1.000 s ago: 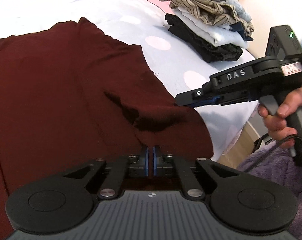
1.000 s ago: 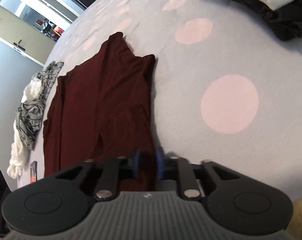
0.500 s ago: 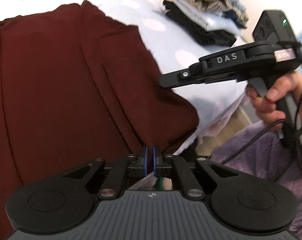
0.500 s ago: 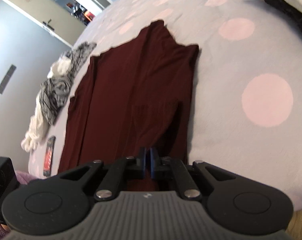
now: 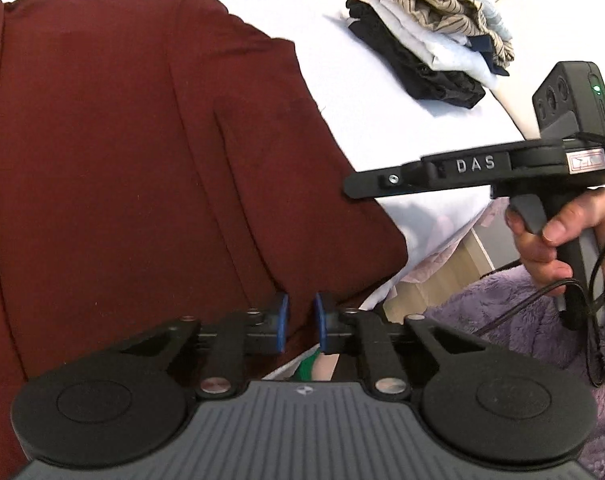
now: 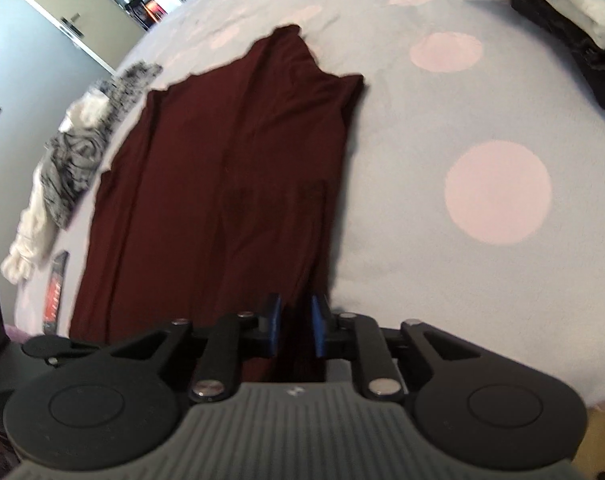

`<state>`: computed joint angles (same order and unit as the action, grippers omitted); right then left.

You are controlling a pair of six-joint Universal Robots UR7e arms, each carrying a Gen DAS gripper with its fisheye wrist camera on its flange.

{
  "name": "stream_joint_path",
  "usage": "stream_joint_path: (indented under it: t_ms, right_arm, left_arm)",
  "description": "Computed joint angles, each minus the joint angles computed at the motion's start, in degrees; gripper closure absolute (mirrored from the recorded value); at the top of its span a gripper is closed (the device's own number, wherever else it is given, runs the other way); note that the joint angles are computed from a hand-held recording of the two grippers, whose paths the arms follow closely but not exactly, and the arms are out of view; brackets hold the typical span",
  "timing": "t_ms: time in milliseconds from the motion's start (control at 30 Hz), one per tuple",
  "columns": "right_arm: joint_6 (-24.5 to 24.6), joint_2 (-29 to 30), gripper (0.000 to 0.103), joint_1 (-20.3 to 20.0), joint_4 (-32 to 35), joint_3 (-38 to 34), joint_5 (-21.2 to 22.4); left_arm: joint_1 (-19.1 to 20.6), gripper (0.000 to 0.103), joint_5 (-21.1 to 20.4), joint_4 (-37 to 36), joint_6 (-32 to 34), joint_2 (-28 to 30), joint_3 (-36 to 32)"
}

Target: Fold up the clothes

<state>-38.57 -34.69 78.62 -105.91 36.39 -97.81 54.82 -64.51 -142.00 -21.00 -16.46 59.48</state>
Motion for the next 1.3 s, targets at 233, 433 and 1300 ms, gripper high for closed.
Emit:
stream_joint_path:
  t_ms: [233, 433, 1300]
  right_arm:
    - [-2.78, -2.59, 0.076, -0.03, -4.57, 4.88, -1.1]
    - [-7.0, -6.6, 0.063, -0.07, -2.42, 9.12, 1.17]
    - [-10.35, -8.95, 0.063, 2.4, -10.96, 14.92, -3.7]
  left_arm:
    - [-0.08, 0.1, -1.34, 1.71, 0.59, -0.18, 0.23]
    - [0.31, 0.101, -2.7, -0.9, -2.19, -1.61, 3.0]
    - [-1.5, 0.063, 4.99, -1.05, -5.39, -5.57, 8.2]
